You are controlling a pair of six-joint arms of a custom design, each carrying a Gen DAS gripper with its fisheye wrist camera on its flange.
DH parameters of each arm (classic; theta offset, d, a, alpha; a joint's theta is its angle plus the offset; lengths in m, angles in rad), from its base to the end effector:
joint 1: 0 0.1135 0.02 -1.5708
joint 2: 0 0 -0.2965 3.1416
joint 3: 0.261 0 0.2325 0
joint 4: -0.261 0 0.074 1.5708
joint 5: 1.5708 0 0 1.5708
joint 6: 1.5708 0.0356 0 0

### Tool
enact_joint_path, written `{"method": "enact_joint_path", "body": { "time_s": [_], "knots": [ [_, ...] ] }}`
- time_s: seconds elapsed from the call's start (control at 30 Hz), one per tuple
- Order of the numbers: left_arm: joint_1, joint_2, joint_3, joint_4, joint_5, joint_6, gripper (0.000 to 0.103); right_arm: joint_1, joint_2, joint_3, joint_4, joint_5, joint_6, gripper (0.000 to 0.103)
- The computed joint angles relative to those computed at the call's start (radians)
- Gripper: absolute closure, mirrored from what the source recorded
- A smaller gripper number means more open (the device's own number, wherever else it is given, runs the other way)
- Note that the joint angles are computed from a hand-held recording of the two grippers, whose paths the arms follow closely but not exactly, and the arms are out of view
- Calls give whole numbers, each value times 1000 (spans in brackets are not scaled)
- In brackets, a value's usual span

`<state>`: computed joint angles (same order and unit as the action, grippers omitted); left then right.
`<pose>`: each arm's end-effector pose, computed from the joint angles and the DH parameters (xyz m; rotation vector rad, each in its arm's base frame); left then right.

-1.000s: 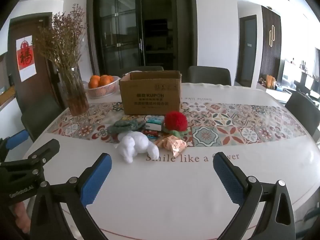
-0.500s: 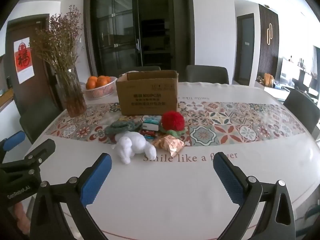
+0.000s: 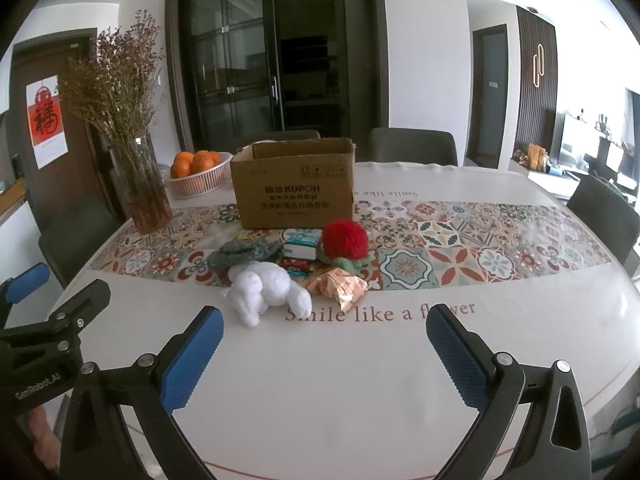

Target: Organize soft objects

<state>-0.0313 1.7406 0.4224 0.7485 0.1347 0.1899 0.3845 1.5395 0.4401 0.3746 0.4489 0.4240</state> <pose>0.2761 -0.0134 0.1443 0.3138 2.1119 -0.0510 0.2335 0.0778 0.1666 0.2696 2.1954 -0.0722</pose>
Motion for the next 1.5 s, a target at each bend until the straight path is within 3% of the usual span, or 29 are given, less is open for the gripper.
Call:
{"method": "enact_joint_path", "body": {
  "time_s": [1.5],
  "knots": [
    [-6,13,-11,17,-8,2,0,-2,1,0,0,-3,2,0]
  ]
}}
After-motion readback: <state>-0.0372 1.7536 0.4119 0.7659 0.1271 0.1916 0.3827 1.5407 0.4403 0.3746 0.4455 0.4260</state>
